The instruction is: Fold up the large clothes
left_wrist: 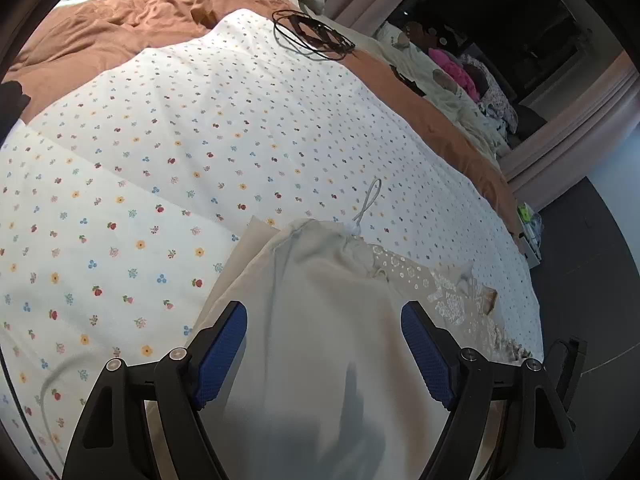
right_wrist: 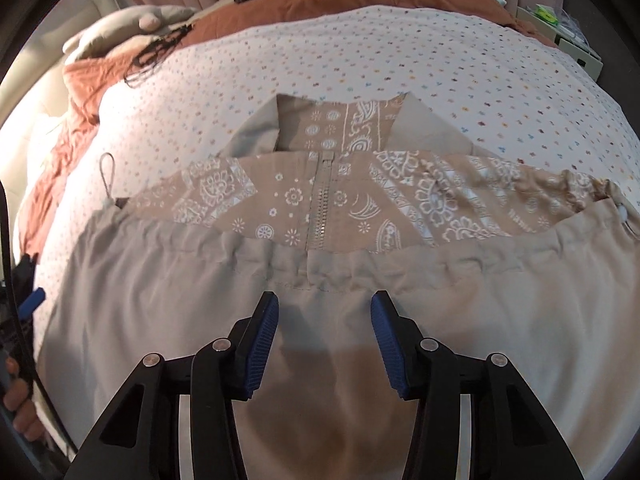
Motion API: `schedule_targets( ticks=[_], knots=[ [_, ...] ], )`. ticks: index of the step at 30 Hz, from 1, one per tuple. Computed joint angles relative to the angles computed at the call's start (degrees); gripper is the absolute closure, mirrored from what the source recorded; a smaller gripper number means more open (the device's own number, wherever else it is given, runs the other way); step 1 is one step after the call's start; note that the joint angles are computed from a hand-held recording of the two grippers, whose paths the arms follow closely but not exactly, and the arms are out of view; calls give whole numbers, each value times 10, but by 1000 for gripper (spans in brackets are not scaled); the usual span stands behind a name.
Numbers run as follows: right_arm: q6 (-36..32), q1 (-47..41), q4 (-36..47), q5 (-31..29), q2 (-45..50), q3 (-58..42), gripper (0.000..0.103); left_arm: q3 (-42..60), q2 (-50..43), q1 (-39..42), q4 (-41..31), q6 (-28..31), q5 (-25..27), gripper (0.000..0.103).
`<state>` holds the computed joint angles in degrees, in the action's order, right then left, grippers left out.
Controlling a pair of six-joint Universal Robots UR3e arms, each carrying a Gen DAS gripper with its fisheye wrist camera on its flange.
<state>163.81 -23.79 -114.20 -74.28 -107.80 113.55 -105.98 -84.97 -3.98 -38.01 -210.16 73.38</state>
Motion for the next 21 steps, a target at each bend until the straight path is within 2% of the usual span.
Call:
schedule_targets(
  ticks=[2,4,6,7,9,15,21],
  knots=[
    [16,19,-22,-16,29,-2,54,-2,-1,0,-3,-4,7,22],
    [29,27,-48,-32,45,-1,69,-8,4,6,0,-6,2,22],
    [19,12,-46,-9,50,-3,94,-16,11,13,8,-9,-4,22],
    [13,7,-37,2,53,-9,96,-16,13,15,9,-9,-4,22],
    [8,14,-38,-3,56,-20,100,-19,17,18,11,-10,-4,22],
    [15,29,-48,-3,50,-71,100,-24,22,19,16,-18,0,22],
    [23,46,-75,-14,91,-104,101,-11,14,7,7,-16,18,22]
  ],
)
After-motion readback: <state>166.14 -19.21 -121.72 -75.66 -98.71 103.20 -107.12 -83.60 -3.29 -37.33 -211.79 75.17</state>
